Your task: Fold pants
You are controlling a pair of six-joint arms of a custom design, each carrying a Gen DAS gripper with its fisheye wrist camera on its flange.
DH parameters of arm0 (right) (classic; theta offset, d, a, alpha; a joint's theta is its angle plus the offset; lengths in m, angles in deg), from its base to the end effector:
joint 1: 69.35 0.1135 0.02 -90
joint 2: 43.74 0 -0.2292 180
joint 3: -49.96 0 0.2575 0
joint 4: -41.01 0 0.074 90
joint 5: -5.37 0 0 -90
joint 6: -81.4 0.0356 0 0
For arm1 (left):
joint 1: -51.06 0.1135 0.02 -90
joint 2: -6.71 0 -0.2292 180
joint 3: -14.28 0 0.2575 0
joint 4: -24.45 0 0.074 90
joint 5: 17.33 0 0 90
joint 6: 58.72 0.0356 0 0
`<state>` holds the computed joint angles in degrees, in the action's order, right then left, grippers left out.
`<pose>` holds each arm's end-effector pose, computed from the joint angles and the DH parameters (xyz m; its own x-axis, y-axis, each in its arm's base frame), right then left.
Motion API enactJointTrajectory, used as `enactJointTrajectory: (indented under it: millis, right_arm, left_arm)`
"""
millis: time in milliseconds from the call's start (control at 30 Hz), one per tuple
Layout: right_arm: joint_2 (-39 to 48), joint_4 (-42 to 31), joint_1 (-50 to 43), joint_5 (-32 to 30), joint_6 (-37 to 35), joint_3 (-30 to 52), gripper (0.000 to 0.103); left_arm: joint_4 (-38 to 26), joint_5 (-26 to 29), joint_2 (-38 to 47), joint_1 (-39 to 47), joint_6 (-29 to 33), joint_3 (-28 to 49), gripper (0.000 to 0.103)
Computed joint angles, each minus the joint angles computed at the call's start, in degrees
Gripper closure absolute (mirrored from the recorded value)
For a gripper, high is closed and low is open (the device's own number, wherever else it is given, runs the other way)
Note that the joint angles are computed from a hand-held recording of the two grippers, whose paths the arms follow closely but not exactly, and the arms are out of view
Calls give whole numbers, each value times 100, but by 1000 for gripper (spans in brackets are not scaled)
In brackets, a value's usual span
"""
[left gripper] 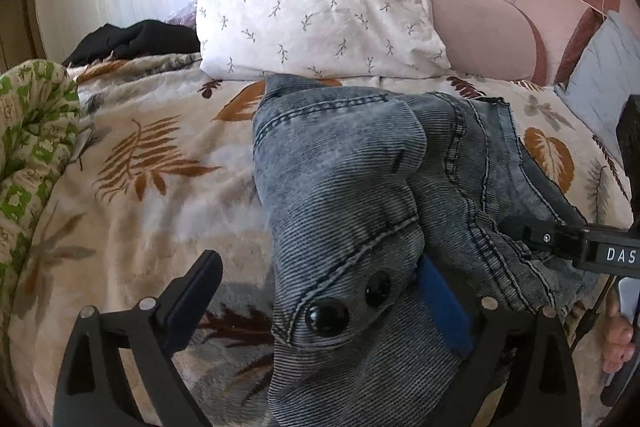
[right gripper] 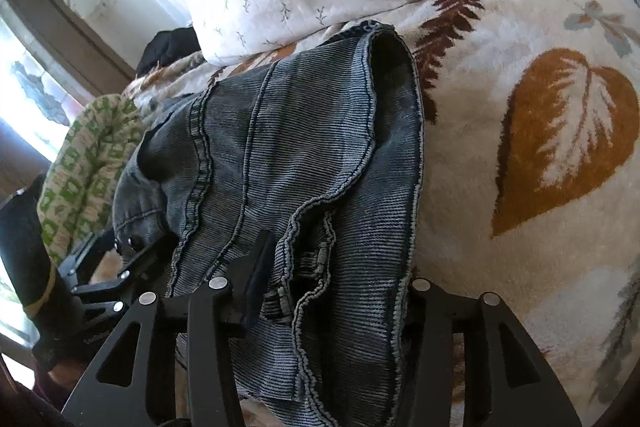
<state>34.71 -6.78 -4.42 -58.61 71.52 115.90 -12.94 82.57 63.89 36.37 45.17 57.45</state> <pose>0.1319 0.2452 0.1902 -0.7743 0.4341 -0.4604 0.2387 0.8742 0.4227 0.2051 -0.0601 0.1585 -0.6490 0.4146 -0.6379 0.5247 0.8511 0.0193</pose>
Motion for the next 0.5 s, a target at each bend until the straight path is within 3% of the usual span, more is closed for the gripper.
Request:
enactJointTrajectory:
  millis: [267,500]
  right_arm:
    - [89,-45,-8,-6,71,38,58]
    - [147,-122,1,35,118,91,56]
  left_arm:
    - [-50,143,482,108,-103,194,0]
    - [-67,-302,234,-176,-368,113,0]
